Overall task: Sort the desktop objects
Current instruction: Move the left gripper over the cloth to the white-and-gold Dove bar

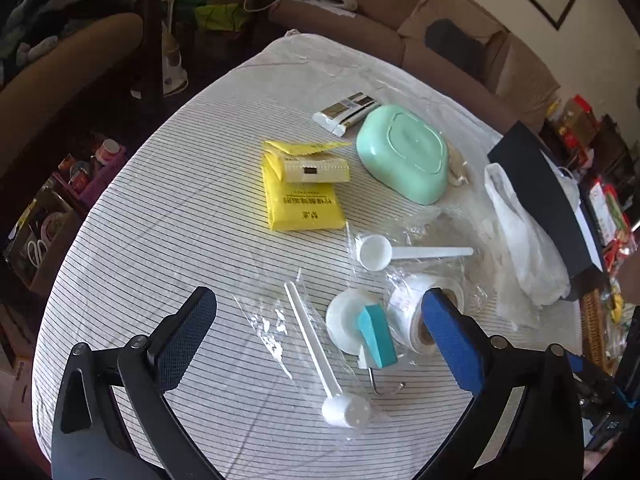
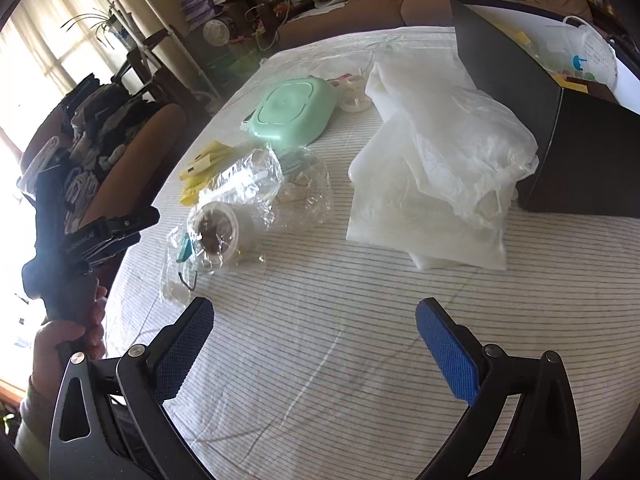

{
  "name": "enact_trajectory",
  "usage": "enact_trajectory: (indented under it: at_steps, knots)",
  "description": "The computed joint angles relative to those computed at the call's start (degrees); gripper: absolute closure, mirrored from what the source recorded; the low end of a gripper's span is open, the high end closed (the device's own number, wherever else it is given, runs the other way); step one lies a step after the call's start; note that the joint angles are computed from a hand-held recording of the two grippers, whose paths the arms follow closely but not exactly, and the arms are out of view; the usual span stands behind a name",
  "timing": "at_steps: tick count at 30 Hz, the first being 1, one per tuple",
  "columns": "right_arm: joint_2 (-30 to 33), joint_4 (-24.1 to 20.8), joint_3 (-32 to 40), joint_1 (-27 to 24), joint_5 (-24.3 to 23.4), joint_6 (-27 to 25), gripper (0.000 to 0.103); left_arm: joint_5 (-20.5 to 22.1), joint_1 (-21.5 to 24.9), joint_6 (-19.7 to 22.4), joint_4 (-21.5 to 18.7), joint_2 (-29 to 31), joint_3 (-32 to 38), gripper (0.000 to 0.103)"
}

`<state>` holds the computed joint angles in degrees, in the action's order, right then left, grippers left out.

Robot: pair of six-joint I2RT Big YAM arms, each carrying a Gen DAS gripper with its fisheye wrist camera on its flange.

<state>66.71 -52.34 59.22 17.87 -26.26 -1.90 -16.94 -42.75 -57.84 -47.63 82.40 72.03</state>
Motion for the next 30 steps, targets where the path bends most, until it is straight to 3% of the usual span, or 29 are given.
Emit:
enact_trajectory:
  at_steps: [5,10,13,16,20,23,27,30]
  knots:
    - [1.9,2.4,2.4,2.5,-0.8,1.7,0.0,-0.8,2.5,-0.9,1.3,-0.9,-0.8,0.0]
    - [9.5,2.4,12.9,6.7,-1.4,3.5,0.0,-1.3,5.3,2.0,3.5,0.4,1.3,0.0]
    - [16.1,-0.1,22.1,8.1,-1.7,5.2,0.0,0.6,8.1,9.0,3.9,3.8,5.7,0.0]
    - [22.3,-2.8,30.8,8.2,-1.5,6.4,0.0,4.7,11.7,16.8,0.7,10.1,13.6,0.0]
    - [28.2,-4.2,38.1,6.8,-1.9,9.4,0.0,9.0,14.6,29.3,-9.4,22.1,28.2,0.002]
    - [29.4,-3.4,38.7,5.8,-3.8,11.0,0.0,8.9,15.7,36.7,-15.8,29.5,37.4,0.011]
    - [29.0,-3.5,36.5,5.6,-4.0,8.2,0.0,20.0,18.1,43.5,-17.2,34.5,42.9,0.013]
    - [28.1,-3.0,33.9,4.8,-5.3,7.5,0.0,21.1,18.5,47.2,-18.5,37.4,46.0,0.013]
